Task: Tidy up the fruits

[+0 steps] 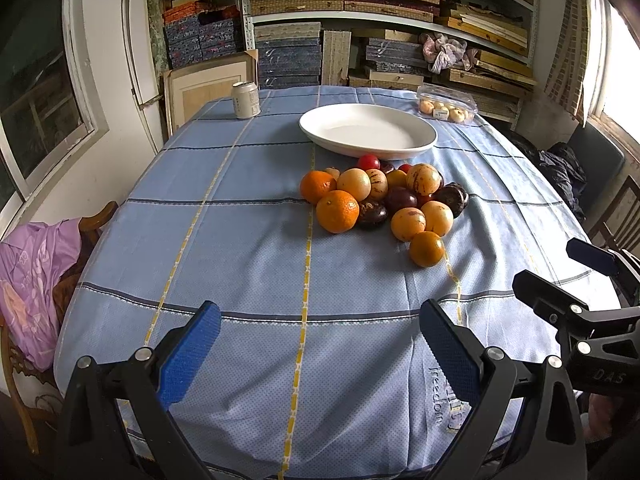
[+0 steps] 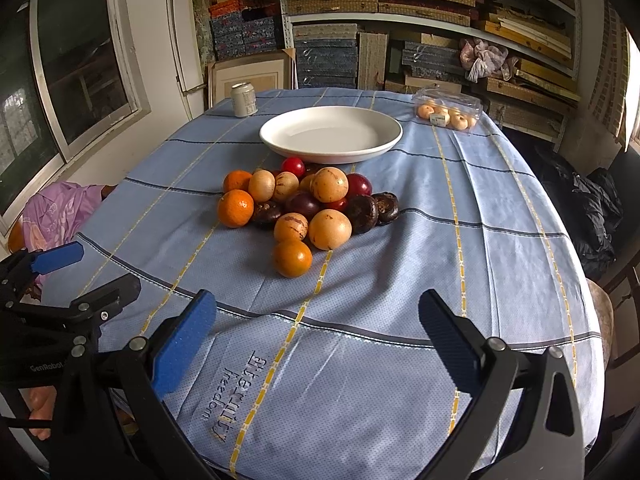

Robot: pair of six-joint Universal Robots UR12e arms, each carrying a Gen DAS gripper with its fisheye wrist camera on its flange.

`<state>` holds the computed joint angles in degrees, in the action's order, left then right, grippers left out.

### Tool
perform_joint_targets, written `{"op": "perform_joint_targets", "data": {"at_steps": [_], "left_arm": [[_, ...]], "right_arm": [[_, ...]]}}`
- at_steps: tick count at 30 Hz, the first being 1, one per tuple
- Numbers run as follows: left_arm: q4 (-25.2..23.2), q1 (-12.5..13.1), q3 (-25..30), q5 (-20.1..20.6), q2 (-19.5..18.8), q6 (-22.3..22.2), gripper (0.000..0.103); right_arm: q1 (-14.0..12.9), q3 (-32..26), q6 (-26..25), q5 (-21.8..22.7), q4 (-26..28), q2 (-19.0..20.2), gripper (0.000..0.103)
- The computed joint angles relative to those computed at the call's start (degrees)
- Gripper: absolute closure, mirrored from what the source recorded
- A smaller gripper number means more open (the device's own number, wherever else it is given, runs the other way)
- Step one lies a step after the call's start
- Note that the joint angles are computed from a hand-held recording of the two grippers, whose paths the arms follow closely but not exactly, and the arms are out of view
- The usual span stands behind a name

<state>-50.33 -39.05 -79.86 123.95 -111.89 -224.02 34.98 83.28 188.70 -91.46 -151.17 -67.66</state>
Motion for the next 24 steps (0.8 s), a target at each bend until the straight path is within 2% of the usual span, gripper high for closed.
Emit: {"op": "perform_joint_targets", "data": {"at_steps": [24], "left_arm": [[-0.35,0.00,0.09,-0.52,-0.02,-0.43,0.003]], "right_arm": [[0.02,0.01,-0.06,-0.04,-0.11,-0.04,0.004]]}}
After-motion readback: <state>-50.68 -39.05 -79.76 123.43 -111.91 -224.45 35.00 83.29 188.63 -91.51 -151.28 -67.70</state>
